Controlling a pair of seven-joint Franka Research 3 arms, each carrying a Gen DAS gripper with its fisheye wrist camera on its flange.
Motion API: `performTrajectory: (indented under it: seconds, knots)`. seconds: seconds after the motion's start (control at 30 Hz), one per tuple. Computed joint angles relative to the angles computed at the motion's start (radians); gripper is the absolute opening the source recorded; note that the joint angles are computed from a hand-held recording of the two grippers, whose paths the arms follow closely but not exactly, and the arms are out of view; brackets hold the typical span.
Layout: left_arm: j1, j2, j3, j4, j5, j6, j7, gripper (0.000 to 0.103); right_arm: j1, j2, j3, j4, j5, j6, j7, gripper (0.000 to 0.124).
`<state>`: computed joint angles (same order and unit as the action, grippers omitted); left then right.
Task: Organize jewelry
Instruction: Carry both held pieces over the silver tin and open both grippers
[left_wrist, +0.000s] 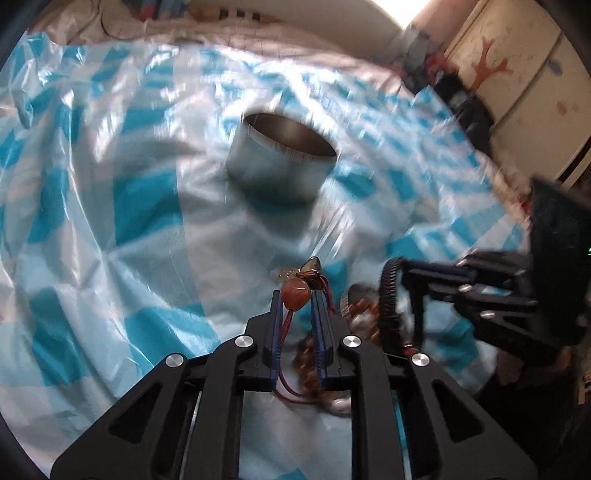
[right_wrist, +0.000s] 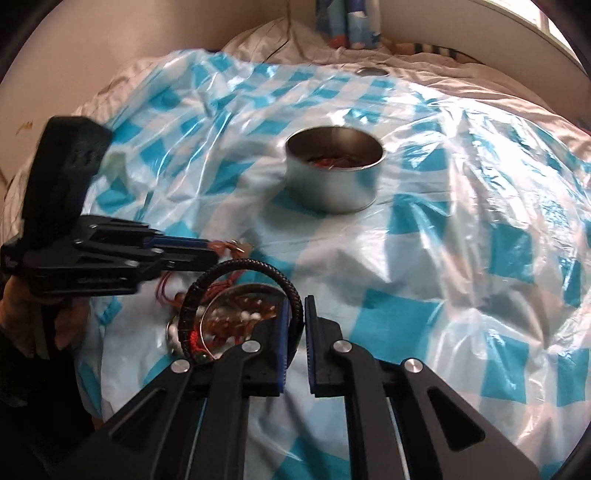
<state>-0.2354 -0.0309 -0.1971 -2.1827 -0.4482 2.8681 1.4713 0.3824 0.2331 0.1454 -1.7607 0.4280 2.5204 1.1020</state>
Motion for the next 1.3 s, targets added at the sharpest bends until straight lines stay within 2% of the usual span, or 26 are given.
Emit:
performTrajectory:
  seconds: [0.1,0.17,0.23,0.33,0.4,0.53,0.63,0.7,0.87,1.1,1.2,1.3]
  knots:
    - [-0.03,-0.043,0.013,-0.035,-0.156,0.112,0.133,0.013,-0.021,-0.004,0.01,0.0,0.086,0.036,-0.016,0.009]
    - [-0.05,-0.058,0.026,-0.043,-0.182,0.161,0.165,0.013,-0.043,-0.004,0.024,0.005,0.181,0.05,-0.043,0.009]
    - [-0.091,-0.066,0.056,-0.037,-0.265,0.191,0.241,0.013,-0.067,-0.007,0.04,0.008,0.295,0.063,-0.095,0.009]
    - [-0.114,-0.06,0.069,-0.019,-0.296,0.218,0.277,0.013,-0.084,-0.01,0.05,0.014,0.431,0.1,-0.16,0.009]
    - [-0.122,-0.054,0.072,-0.009,-0.306,0.237,0.302,0.013,-0.075,0.001,0.042,0.035,0.445,0.126,-0.149,0.009]
    - [-0.087,-0.015,0.047,0.036,-0.186,0.262,0.214,0.013,-0.05,0.048,0.022,0.096,0.374,0.19,-0.062,0.009]
    - [-0.055,0.02,0.029,0.072,-0.113,0.269,0.143,0.014,-0.017,0.096,-0.007,0.152,0.24,0.235,0.041,0.009]
    - [-0.03,0.053,0.011,0.115,-0.127,0.269,0.15,0.014,-0.009,0.136,-0.014,0.202,0.17,0.231,0.095,0.009]
    - [0.086,0.145,-0.097,0.241,-0.366,0.231,0.334,0.013,0.012,0.208,-0.032,0.286,0.024,0.248,0.198,0.009]
    - [0.185,0.274,-0.184,0.372,-0.348,0.198,0.304,0.014,0.032,0.32,-0.058,0.446,-0.11,0.212,0.313,0.009]
    - [0.181,0.308,-0.161,0.393,-0.246,0.149,0.2,0.014,0.044,0.372,-0.07,0.521,-0.16,0.18,0.349,0.009]
    - [0.13,0.317,-0.076,0.395,-0.069,0.089,0.01,0.014,0.05,0.412,-0.072,0.581,-0.192,0.147,0.368,0.009]
